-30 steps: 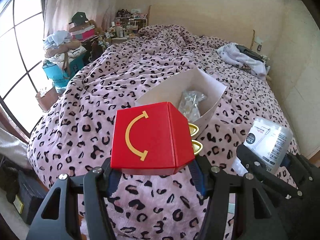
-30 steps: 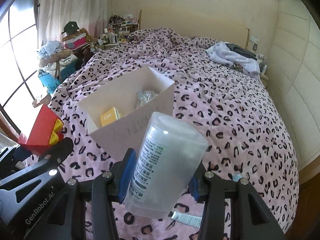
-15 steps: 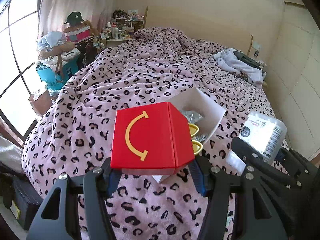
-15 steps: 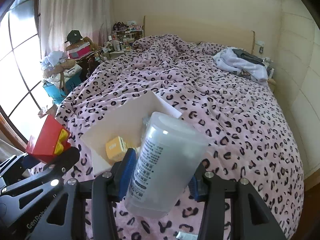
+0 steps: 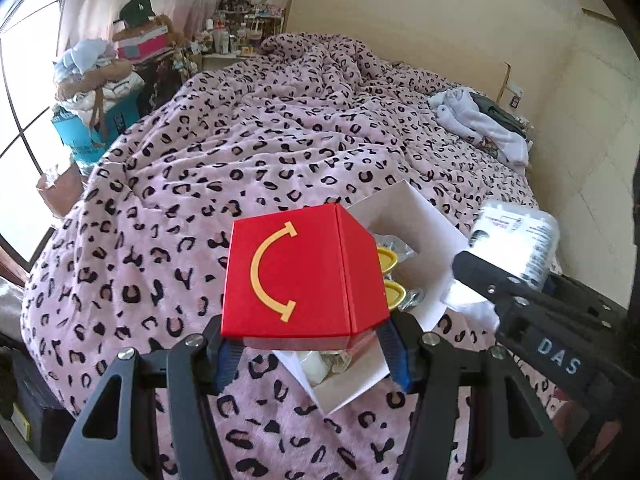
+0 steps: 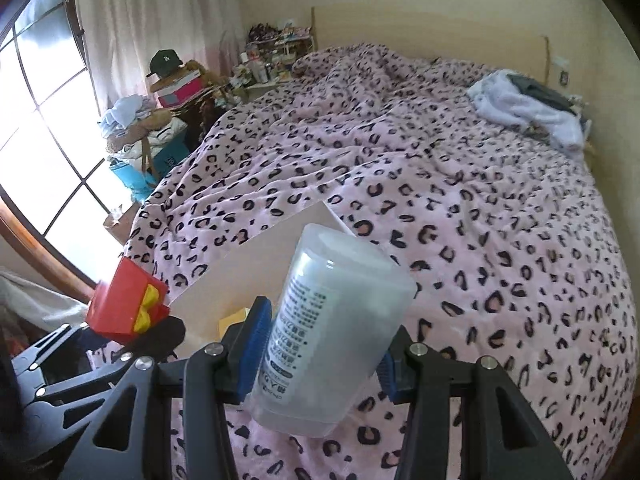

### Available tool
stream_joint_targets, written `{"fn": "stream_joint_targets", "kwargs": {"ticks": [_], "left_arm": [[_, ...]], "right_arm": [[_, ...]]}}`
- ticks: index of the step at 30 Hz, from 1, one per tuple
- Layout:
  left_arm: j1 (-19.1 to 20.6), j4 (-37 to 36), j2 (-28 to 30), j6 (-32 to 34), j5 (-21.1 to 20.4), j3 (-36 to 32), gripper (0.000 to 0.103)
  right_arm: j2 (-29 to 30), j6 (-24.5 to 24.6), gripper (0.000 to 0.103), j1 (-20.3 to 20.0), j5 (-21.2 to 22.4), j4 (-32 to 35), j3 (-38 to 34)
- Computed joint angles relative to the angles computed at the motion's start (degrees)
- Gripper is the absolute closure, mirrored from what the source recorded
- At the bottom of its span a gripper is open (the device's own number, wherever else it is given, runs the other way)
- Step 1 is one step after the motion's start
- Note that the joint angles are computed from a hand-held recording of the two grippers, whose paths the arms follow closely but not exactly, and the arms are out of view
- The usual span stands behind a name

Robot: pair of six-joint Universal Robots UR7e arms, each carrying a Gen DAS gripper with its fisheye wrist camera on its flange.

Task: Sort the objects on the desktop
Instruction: 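Lift and carry the red box and white bottle with both tools over the cardboard box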

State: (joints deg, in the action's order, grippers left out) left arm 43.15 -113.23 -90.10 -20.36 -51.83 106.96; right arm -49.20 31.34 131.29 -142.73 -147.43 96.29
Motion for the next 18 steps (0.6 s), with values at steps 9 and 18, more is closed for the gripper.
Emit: {"fn": "stream_joint_targets", "kwargs": {"ticks": [9, 18], "left_arm": [[1.4, -1.9, 2.2, 2.2, -2.5, -0.5, 0.043], [2.2, -2.9, 3.5, 3.5, -2.1, 0.6, 0.043]], "right_arm": [[1.7, -3.2, 0.055, -3.1, 5.7, -1.4, -2.5], [3.3, -2.8, 0.055, -4.4, 6.8, 0.9, -3.2]]}}
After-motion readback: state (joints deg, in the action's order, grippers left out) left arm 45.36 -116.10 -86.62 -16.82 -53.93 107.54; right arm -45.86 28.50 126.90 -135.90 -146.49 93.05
